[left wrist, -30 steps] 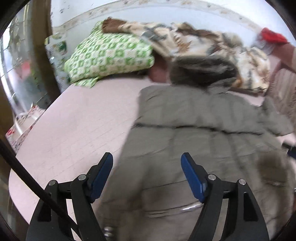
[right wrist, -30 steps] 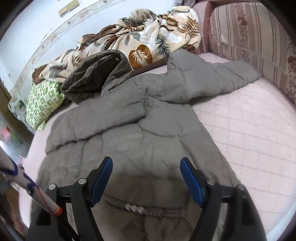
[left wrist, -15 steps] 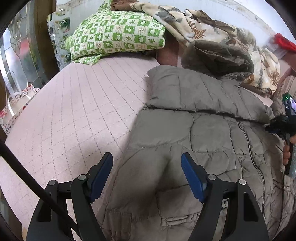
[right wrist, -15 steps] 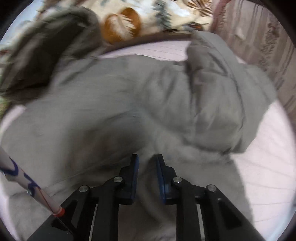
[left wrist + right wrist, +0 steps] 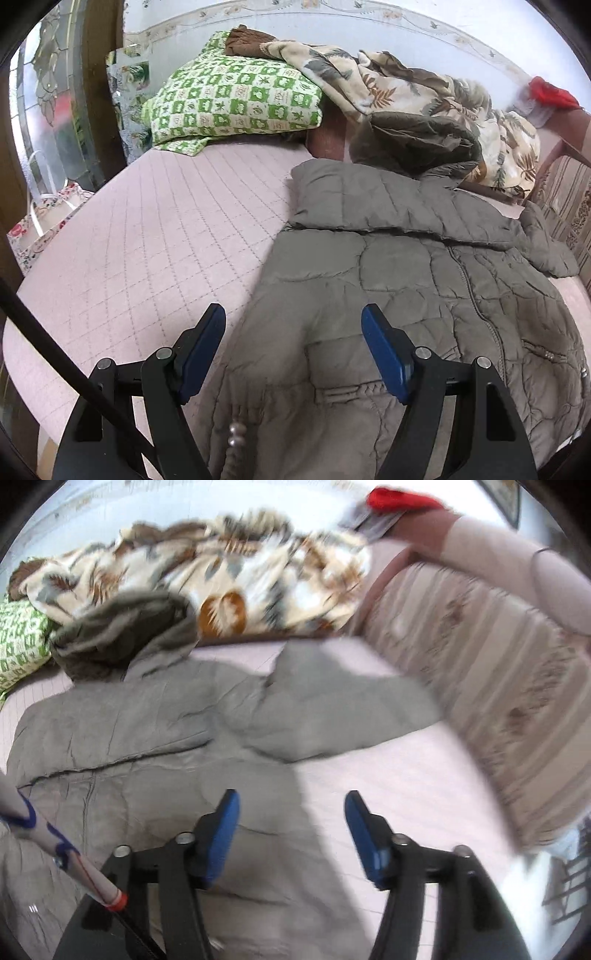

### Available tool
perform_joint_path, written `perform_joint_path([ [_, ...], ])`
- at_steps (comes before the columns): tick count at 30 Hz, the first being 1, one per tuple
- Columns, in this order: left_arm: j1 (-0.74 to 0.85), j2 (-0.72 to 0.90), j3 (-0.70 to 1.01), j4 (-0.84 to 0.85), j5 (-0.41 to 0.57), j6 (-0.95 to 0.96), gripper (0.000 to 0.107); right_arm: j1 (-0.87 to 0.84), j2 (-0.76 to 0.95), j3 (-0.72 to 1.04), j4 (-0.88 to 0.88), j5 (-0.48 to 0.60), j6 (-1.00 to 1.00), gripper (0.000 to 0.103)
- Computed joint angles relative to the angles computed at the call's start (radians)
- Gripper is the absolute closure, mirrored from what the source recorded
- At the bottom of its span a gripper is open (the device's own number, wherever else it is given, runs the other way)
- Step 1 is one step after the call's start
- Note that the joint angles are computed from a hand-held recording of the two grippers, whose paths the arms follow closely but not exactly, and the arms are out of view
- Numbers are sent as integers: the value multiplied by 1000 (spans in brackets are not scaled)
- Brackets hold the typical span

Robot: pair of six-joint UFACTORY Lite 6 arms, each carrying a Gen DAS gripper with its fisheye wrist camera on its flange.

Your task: Fold large clothes

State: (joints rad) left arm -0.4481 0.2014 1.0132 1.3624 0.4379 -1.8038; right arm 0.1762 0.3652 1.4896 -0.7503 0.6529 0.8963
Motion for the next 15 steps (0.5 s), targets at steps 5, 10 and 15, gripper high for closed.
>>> perform_joint_path([
  [5, -36, -79, -79, 27, 78, -44, 32, -95, -281, -164, 51, 35, -128, 17],
  [10, -26, -174, -145, 29, 136, -85, 31, -230, -403, -142, 315, 116, -425, 17],
  [15, 28, -252, -107, -135, 42, 1, 31, -396, -418, -31, 540, 178, -648, 17],
])
